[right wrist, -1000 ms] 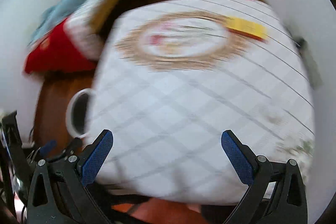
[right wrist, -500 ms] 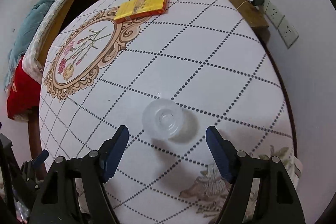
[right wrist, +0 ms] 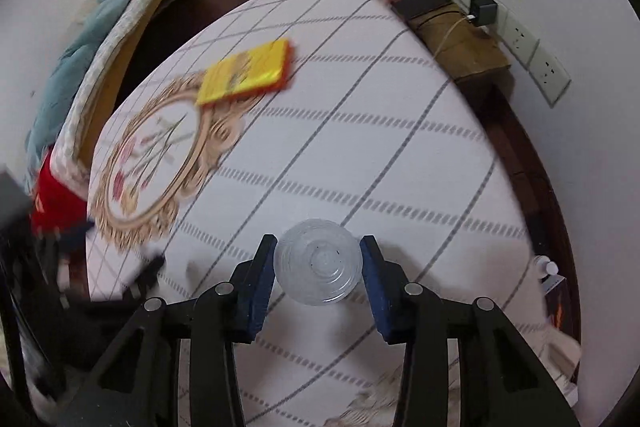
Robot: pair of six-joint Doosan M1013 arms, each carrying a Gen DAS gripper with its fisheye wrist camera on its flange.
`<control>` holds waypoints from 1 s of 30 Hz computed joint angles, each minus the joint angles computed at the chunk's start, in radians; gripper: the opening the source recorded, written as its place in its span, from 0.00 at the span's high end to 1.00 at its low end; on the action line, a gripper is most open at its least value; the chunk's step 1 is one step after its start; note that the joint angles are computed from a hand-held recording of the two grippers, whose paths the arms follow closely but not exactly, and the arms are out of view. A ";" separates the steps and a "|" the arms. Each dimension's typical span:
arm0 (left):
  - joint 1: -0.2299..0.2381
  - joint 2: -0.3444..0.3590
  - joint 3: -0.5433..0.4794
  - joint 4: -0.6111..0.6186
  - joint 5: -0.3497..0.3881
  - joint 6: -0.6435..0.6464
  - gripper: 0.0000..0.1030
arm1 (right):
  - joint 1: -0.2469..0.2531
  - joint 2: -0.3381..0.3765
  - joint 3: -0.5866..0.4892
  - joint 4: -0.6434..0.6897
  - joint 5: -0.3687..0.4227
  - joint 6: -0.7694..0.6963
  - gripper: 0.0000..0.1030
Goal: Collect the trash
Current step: 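Grasp the yellow HAOMAO box with left tool while right tool grasps clear cup lid, then carry the yellow box and cup lid with both tools over the bin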
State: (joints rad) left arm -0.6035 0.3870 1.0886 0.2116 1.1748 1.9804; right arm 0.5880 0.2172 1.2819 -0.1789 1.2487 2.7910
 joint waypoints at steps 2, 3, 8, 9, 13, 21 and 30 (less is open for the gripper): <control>-0.008 0.069 -0.094 -0.007 0.039 0.129 0.00 | -0.031 -0.001 0.002 0.030 -0.001 -0.015 0.57; -0.008 0.096 -0.131 -0.014 0.061 0.183 0.00 | -0.052 -0.003 0.007 0.053 -0.013 -0.014 0.57; -0.023 0.212 -0.310 -0.049 0.171 0.411 0.01 | -0.110 0.013 -0.010 0.113 0.006 -0.058 0.57; -0.026 0.229 -0.339 -0.060 0.193 0.438 0.01 | -0.116 0.015 -0.011 0.119 0.007 -0.061 0.57; -0.025 0.321 -0.493 -0.125 0.336 0.506 0.00 | -0.141 0.021 -0.017 0.146 0.012 -0.096 0.57; 0.024 0.496 -0.823 -0.373 0.714 0.361 0.31 | -0.166 0.026 -0.029 0.152 0.037 -0.131 0.57; 0.043 0.297 -0.471 -0.317 0.536 -0.059 0.34 | -0.138 0.022 -0.013 0.185 0.009 -0.159 0.57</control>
